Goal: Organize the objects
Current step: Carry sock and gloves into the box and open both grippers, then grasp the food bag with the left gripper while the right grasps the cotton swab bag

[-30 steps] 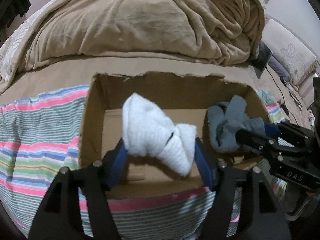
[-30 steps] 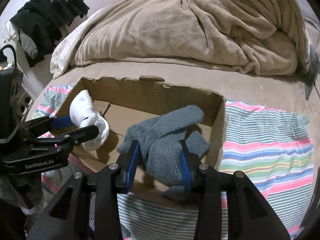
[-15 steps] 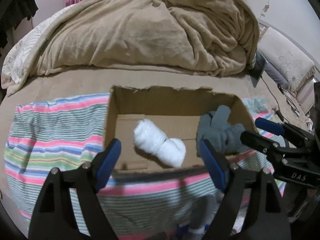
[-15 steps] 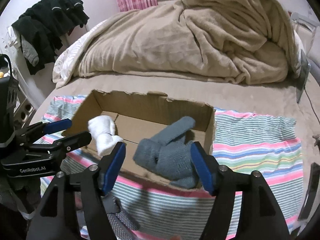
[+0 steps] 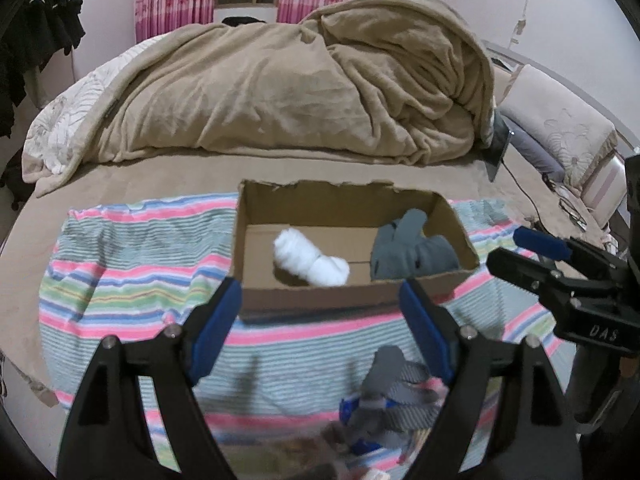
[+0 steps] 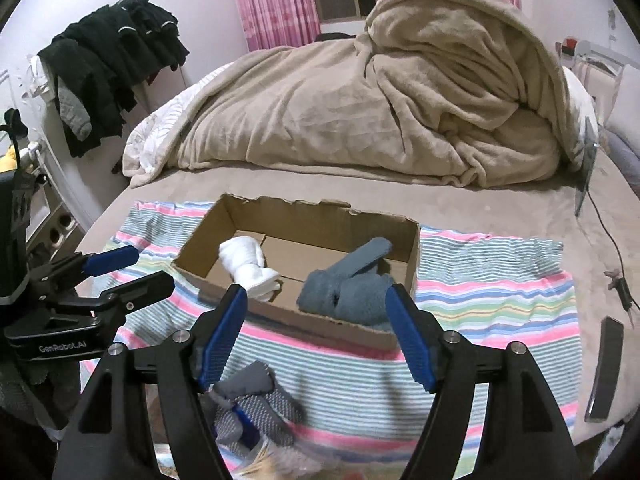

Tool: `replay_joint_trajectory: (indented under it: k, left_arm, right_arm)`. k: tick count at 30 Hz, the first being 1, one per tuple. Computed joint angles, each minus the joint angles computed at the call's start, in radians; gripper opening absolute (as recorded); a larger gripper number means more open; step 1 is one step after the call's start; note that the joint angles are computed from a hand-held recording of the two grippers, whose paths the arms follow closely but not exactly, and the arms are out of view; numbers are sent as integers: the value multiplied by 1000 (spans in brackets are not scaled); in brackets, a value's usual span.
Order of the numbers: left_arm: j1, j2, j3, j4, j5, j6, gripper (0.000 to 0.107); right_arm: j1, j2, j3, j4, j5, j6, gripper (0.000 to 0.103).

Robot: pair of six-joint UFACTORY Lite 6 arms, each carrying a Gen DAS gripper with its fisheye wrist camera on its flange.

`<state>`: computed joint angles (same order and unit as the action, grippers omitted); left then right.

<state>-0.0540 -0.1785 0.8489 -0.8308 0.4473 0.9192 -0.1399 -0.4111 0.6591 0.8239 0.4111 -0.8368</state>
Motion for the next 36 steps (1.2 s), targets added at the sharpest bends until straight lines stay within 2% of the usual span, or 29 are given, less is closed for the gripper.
replay_joint_trajectory:
  k: [14, 16, 18, 22, 32, 36]
  left_arm:
    - [94, -314, -214, 64, 136, -23, 83]
    - [106, -340, -248, 64, 147, -17, 85]
    - [119, -369, -292, 63, 156, -7, 92]
    - [129, -422, -371, 78, 166, -6, 92]
    - [156, -441, -496, 88, 139, 33, 92]
    - [140, -387, -519, 79, 94, 53, 92]
  right_arm:
    - [10, -302, -143, -256, 113, 277, 75]
    - [13, -337, -171, -278, 127, 299, 75]
    - [20, -372, -203, -302, 139, 325, 75]
    - [48, -423, -269, -348, 148, 386, 75]
    - [181, -482, -414, -459, 115, 567, 75]
    - [197, -438, -453, -428, 79, 542, 75]
